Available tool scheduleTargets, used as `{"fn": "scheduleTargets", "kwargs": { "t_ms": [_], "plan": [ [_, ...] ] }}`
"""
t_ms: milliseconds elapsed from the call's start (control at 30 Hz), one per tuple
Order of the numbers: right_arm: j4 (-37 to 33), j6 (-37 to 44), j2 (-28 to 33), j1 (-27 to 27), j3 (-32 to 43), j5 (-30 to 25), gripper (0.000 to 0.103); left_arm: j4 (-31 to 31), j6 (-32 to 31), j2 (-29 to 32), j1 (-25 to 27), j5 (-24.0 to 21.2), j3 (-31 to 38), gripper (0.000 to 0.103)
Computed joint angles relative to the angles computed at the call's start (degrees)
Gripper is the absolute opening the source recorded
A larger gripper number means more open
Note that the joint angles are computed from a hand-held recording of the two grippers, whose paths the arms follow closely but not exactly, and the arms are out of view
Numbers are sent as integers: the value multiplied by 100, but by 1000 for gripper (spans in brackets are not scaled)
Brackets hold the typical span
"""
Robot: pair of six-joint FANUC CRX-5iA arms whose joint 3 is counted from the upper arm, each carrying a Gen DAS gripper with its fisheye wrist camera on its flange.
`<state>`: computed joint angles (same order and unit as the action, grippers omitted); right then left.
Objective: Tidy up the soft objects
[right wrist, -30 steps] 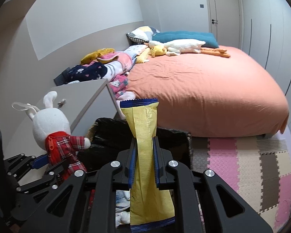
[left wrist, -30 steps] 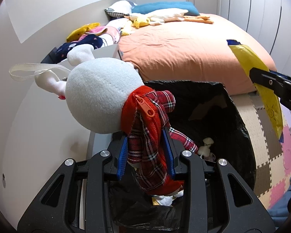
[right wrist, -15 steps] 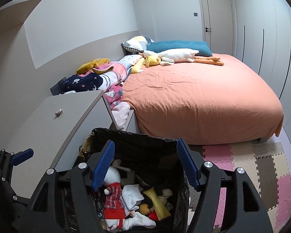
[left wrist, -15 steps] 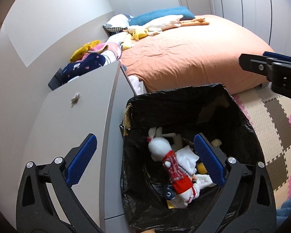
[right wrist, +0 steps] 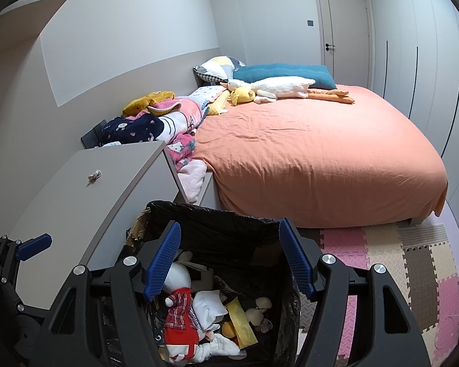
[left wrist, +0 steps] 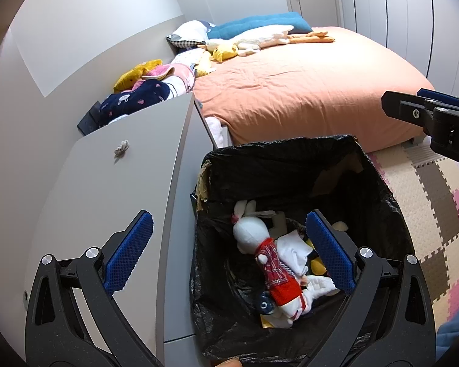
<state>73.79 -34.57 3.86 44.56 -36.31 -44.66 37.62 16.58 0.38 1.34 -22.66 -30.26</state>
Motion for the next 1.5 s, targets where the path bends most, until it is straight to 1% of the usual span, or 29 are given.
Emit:
{"fn": "scheduleTargets", "kwargs": {
  "t_ms": [200, 900, 1100, 1300, 1500],
  "plan": [
    [-17, 38, 11, -1, 21, 17, 68, -84, 106, 42, 38, -62, 54, 97],
    [-45, 71, 31, 31, 48, -19, 69, -158, 179, 68, 59, -105, 85, 97],
    [-48, 84, 34, 28, 51, -25, 69, -408, 517, 141, 112, -345, 240, 97],
    [-47, 58, -17, 9, -11, 0, 69, -441, 560, 146, 111, -363, 247, 97],
    [-33, 78, -41, -10, -35, 8, 69, -514, 759, 209, 140, -424, 337, 97]
  ]
}}
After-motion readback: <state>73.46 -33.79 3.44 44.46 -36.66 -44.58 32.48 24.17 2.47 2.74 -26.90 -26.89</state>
